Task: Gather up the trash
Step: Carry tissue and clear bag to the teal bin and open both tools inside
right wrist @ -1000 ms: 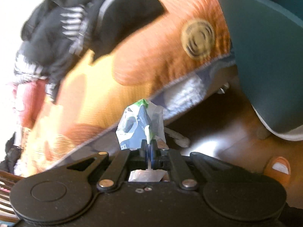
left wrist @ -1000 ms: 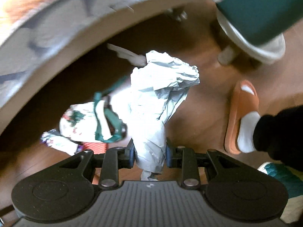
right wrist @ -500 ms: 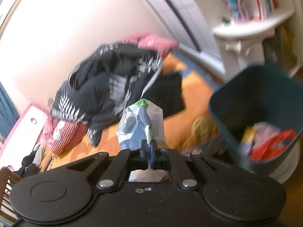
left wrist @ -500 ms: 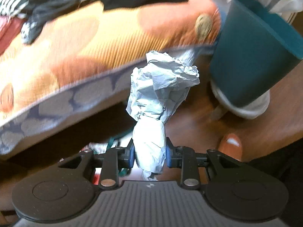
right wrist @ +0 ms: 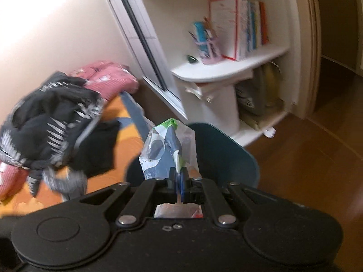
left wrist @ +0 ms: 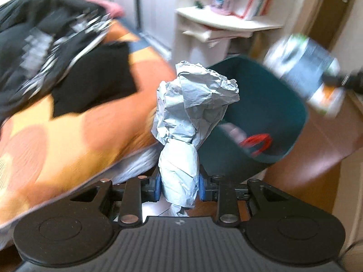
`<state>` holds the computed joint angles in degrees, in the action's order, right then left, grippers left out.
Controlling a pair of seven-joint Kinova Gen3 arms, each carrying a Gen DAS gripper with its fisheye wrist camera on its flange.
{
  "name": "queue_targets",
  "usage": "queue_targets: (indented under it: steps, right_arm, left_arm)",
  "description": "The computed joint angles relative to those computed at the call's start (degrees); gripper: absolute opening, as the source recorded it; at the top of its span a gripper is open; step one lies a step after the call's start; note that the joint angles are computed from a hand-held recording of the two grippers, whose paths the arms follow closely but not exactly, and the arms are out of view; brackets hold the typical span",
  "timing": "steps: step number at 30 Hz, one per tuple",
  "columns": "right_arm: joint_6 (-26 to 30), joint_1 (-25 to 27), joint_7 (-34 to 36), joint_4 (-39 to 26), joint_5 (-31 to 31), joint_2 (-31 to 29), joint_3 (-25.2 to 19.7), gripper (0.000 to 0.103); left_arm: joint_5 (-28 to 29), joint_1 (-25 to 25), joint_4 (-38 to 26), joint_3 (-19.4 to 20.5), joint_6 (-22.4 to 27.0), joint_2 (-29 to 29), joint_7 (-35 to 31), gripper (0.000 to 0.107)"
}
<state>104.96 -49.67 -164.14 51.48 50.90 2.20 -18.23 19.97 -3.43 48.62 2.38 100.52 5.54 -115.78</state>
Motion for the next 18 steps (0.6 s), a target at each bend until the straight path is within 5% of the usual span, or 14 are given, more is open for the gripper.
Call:
queue_targets:
  steps: [8, 18]
  right_arm:
    - [-4.4, 6.6, -0.5, 7.9, -8.5, -2.1, 1.4, 0.003]
    - [-9.4, 12.8, 0.1, 11.9, -15.4, -2.5, 2.0, 0.008]
  left_arm:
    - [-5.3, 12.9, -15.6, 5.3, 3.9, 11.2, 13.1, 0.029]
    - [-13.2, 23.2, -18.2, 4.5, 5.6, 18.0, 18.1, 0.03]
